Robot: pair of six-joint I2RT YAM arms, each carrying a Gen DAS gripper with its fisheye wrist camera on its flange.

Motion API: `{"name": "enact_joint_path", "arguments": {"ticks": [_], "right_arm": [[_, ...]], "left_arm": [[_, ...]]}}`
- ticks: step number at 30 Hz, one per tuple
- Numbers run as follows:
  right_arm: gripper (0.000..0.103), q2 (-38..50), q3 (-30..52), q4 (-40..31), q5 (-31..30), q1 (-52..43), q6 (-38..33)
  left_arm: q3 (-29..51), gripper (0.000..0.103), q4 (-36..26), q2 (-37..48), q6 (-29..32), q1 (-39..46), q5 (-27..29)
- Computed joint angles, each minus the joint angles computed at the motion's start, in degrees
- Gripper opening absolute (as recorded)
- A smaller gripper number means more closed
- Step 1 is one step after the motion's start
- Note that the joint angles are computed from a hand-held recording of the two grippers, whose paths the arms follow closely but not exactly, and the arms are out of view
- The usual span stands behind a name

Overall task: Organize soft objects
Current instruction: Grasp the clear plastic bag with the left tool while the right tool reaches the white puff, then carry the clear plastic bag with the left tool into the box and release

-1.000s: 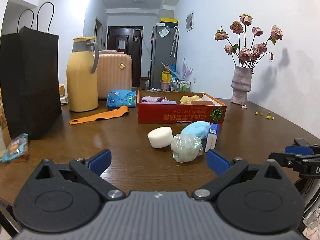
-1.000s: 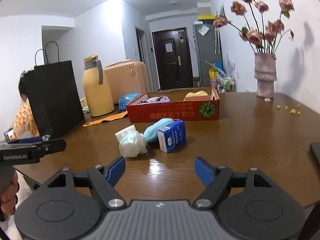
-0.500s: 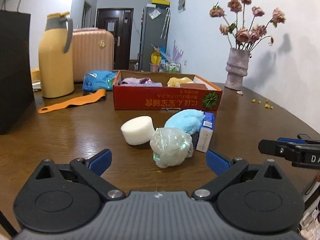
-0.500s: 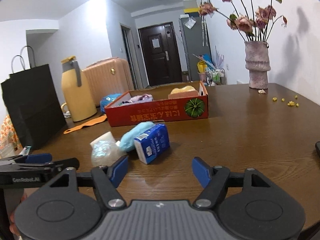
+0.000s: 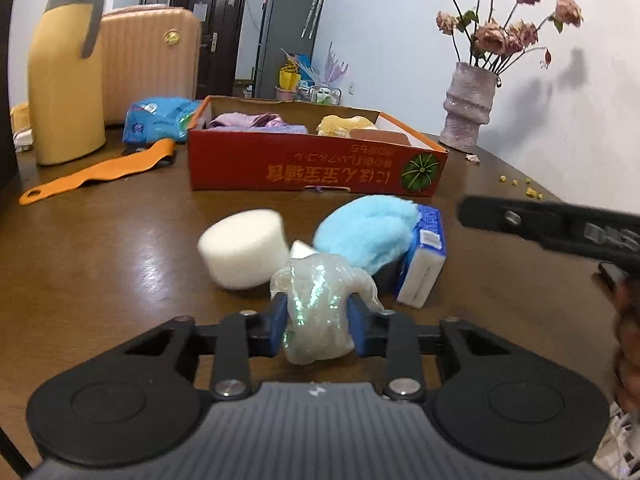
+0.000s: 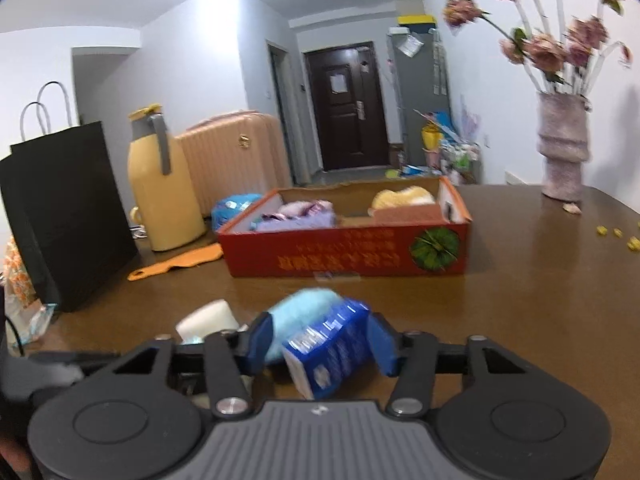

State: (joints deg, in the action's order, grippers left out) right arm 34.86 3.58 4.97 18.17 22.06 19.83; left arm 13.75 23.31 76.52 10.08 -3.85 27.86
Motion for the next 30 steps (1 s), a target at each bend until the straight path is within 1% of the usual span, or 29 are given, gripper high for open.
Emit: {"name": "enact_joint_path", "arguments": {"ticks": [2, 3, 4, 6, 7, 9, 10, 12, 15, 18, 19, 20, 22, 24, 26, 28, 30], "right_arm": [[0.039, 10.9, 1.9, 8.9, -2.4, 0.2, -1.9], [0.038, 17.7, 3.3, 13.9, -4.0, 0.5, -2.9], [0.035, 24.7, 5.0, 18.5, -5.0, 1.2, -3.7], [0.031, 36.0, 9.0, 23.9, -5.8, 2.8, -5.6], [0.029, 40.9, 11.3, 24.9, -4.6, 4.1, -6.3], [0.029, 49.4, 17.0, 23.2, -1.7, 6.2, -7.3], [0.030, 52.6, 19.2, 22.2, -0.7, 6.8, -7.7], [0.032, 55.6, 20.6, 23.0, 2.4, 8.7, -8.9], [0.033, 56.5, 22.1, 21.1, 3.7, 9.3, -8.8], [0.035, 57.6, 23.0, 19.2, 0.6, 7.2, -8.6], [0.032, 56.9, 22.7, 19.0, -1.2, 6.4, -8.0], [0.031, 55.8, 22.0, 18.6, -2.4, 5.8, -6.8], [0.031, 53.4, 19.7, 19.8, -1.1, 6.8, -5.6], [0.031, 48.5, 16.8, 19.2, 0.3, 9.0, -4.5], [0.031, 41.5, 13.6, 16.9, 2.0, 12.0, -3.6], [0.031, 32.2, 10.6, 11.7, 4.4, 15.5, -1.9], [0.031, 20.8, 7.9, 3.5, 8.1, 19.8, 1.2]], "left_arm": [[0.3, 0.028, -3.3, -2.2, 2.1, 4.5, 2.6], [0.4, 0.026, -3.8, -2.9, 2.9, 6.5, 2.8], [0.4, 0.026, -3.6, -3.1, 3.4, 8.1, 2.6], [1.6, 0.026, -2.8, -1.1, 4.2, 11.0, 2.4], [2.3, 0.025, -2.5, 0.3, 4.2, 11.8, 2.0], [3.1, 0.025, -2.1, 1.8, 4.5, 13.3, 2.3], [3.4, 0.024, -2.4, 2.0, 4.7, 14.1, 3.0], [4.1, 0.024, -3.2, 2.5, 5.4, 15.5, 5.0], [4.3, 0.023, -4.0, 2.7, 6.2, 16.6, 6.5], [3.3, 0.023, -4.8, 0.5, 6.3, 17.0, 7.2], [2.6, 0.023, -5.5, -0.9, 6.7, 17.6, 7.7], [2.2, 0.023, -6.4, -2.1, 7.2, 18.2, 8.4], [1.6, 0.022, -8.8, -4.9, 8.1, 19.8, 9.9], [0.7, 0.022, -11.2, -8.3, 8.7, 20.7, 10.7], [0.1, 0.022, -14.7, -12.2, 9.6, 21.7, 12.2], [-0.8, 0.022, -19.0, -17.4, 10.8, 22.2, 14.1], [-1.9, 0.022, -23.9, -23.2, 11.8, 22.0, 15.5]]}}
